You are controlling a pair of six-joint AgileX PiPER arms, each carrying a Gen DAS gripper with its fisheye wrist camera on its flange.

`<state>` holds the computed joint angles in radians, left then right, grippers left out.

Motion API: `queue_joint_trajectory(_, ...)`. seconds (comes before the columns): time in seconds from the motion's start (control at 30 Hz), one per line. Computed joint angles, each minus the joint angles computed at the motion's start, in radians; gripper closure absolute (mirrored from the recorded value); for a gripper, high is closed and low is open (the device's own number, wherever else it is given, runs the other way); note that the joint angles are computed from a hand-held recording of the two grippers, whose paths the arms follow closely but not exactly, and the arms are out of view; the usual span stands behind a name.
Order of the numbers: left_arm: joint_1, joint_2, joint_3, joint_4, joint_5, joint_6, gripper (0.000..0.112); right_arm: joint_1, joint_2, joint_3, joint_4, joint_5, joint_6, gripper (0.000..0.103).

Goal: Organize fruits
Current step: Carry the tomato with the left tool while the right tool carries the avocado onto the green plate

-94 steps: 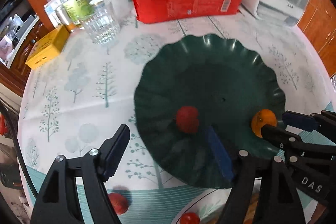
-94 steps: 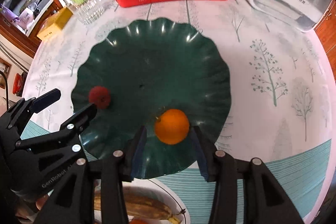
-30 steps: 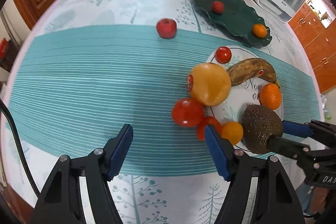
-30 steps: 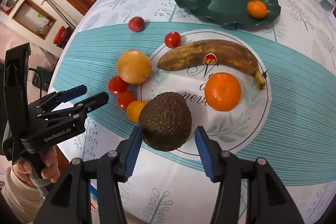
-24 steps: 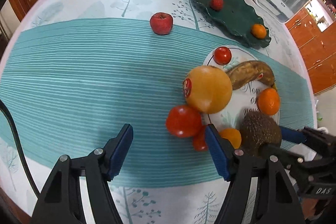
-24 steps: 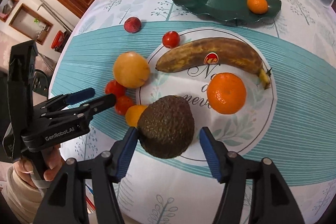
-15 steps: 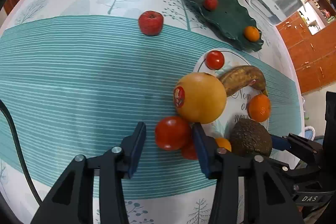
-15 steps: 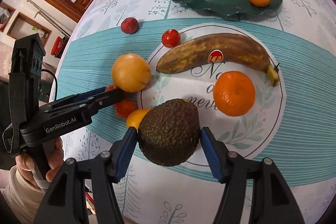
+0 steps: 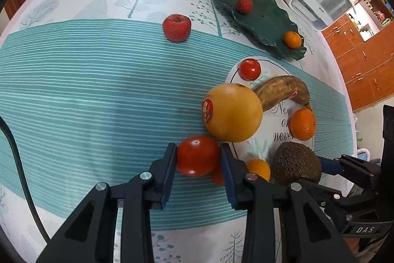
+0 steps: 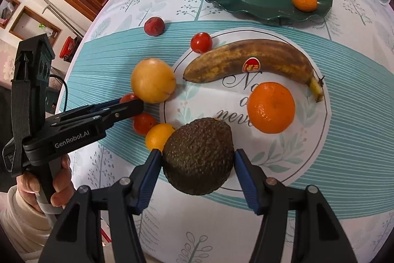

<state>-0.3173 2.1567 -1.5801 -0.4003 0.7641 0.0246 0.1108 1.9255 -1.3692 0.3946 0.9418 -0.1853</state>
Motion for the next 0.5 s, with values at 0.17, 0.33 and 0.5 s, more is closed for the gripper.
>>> queue_joint_trajectory(0.17,-0.023,-0.079,0.065,0.063,-0.03,-0.059,0.079,-0.02,-0.041,0.036,0.016,-0.005,-0.046,0.043)
queue_joint_trajectory(0.33,-0.044,-0.153,0.104,0.092,-0.042,-0.1,0.079,-0.04,-0.096,0.073,0.042,-0.009,-0.096,0.043)
queue_joint_trajectory(0.5,-0.077,-0.214,0.088,0.092,-0.023,-0.123,0.079,-0.07,-0.162,0.085,0.075,-0.002,-0.145,0.043)
